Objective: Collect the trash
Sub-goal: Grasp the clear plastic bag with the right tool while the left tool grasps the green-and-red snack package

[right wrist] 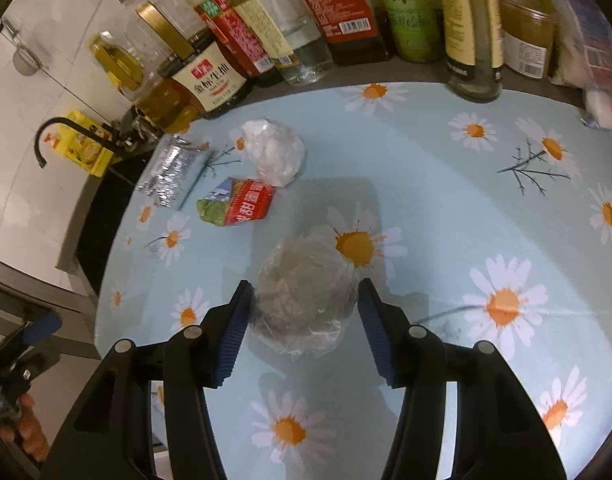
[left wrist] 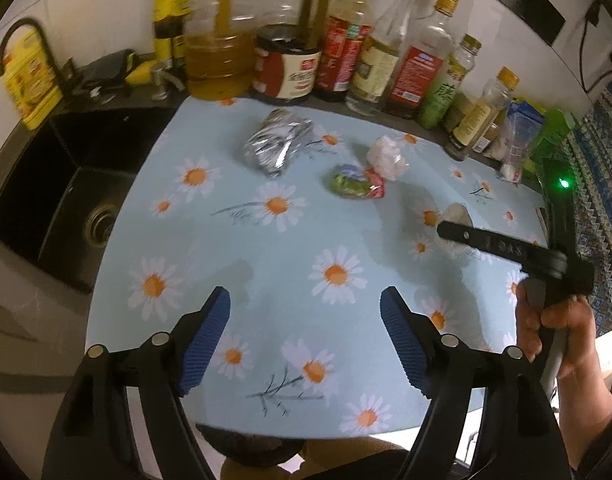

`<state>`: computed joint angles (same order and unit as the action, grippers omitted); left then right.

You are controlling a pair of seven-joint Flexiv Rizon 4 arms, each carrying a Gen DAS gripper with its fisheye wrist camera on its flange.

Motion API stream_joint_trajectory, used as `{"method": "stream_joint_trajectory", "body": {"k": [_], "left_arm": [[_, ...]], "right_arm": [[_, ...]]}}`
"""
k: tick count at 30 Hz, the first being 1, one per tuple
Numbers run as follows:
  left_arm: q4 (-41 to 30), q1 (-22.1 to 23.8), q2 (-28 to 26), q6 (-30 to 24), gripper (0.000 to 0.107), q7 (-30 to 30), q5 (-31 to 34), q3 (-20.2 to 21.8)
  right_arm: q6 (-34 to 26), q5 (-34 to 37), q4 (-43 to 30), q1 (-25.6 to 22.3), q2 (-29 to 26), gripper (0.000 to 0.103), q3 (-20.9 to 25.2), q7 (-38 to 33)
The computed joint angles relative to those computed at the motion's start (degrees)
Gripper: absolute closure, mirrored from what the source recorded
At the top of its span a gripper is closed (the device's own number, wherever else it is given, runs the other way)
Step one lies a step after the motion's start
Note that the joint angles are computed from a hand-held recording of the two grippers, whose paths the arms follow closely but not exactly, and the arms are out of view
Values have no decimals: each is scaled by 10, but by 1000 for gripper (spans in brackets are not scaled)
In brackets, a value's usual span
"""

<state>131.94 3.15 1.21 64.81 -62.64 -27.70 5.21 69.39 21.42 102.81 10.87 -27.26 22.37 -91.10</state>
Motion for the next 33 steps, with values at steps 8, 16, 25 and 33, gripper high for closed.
{"method": "stream_joint_trajectory", "body": {"k": [8, 16, 25, 33], "left_arm": [[-74, -10, -65, -19, 31, 49, -10, -31], [-167, -16, -145, -56, 31, 25, 64, -42], [-263, -27, -234, -98, 31, -42, 146, -41], [-350, -48, -300, -141, 31, -105, 224, -19]], "right_arm": [[39, 93, 44, -48, 50, 48, 39, -65], [50, 201, 77, -67, 85, 48, 48, -133], [26, 284, 81, -62, 93, 48, 18, -191], [0, 314, 72, -62, 90, 48, -7, -222]]}}
